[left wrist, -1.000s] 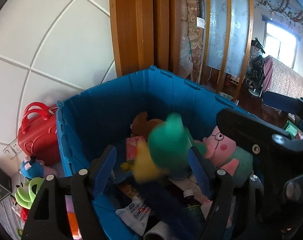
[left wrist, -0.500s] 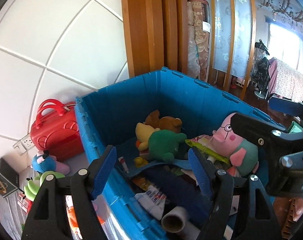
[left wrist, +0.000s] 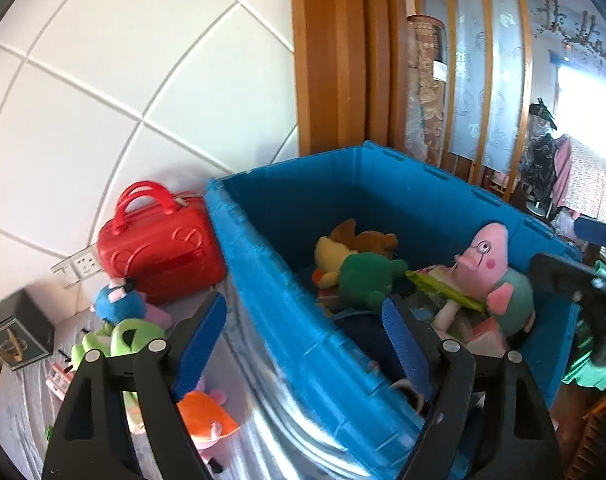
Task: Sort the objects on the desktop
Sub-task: 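Withdraw both tools from the crate back toward the bed, then grasp the green syrup box with the left gripper while the right grasps the white bottle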
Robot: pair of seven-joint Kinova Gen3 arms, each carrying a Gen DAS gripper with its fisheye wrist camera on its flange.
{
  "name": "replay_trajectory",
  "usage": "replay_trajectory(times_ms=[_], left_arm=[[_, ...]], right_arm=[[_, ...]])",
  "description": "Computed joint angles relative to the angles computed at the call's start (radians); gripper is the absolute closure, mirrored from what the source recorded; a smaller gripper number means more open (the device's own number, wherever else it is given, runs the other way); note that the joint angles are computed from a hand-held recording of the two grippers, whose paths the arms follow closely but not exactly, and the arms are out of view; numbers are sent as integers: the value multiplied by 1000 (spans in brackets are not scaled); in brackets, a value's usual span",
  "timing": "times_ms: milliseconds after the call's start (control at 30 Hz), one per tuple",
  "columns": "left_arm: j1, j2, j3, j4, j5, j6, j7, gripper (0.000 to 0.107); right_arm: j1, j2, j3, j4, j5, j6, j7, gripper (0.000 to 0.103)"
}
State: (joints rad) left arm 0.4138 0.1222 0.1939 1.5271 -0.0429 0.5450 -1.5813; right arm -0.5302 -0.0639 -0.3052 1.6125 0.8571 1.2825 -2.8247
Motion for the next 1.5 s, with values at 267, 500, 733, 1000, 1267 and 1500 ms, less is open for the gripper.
replay_trajectory(times_ms=[267, 500, 733, 1000, 1267, 1500], left_arm=[[-144, -79, -45, 146, 168, -38, -174, 27], [-308, -158, -130, 338, 342, -125, -442, 27], [-488, -92, -269, 388, 531, -43, -726, 27], [-671, 41, -284, 377, 559, -36, -769, 27], [-635, 155, -344, 320, 379, -33, -446, 27], [-575, 246, -370, 247, 240, -15, -166, 27]], right_arm=[[-95, 79, -34, -62, 61, 36, -73, 0], [-259, 219, -14, -157, 129, 20, -143, 0], [-376, 388, 33, -285, 88, -36, -165, 0], [-389, 559, 86, -399, -73, -133, -75, 0], [-299, 682, 95, -469, -217, -346, 168, 0], [-218, 861, 72, -682, -373, -341, 452, 0]])
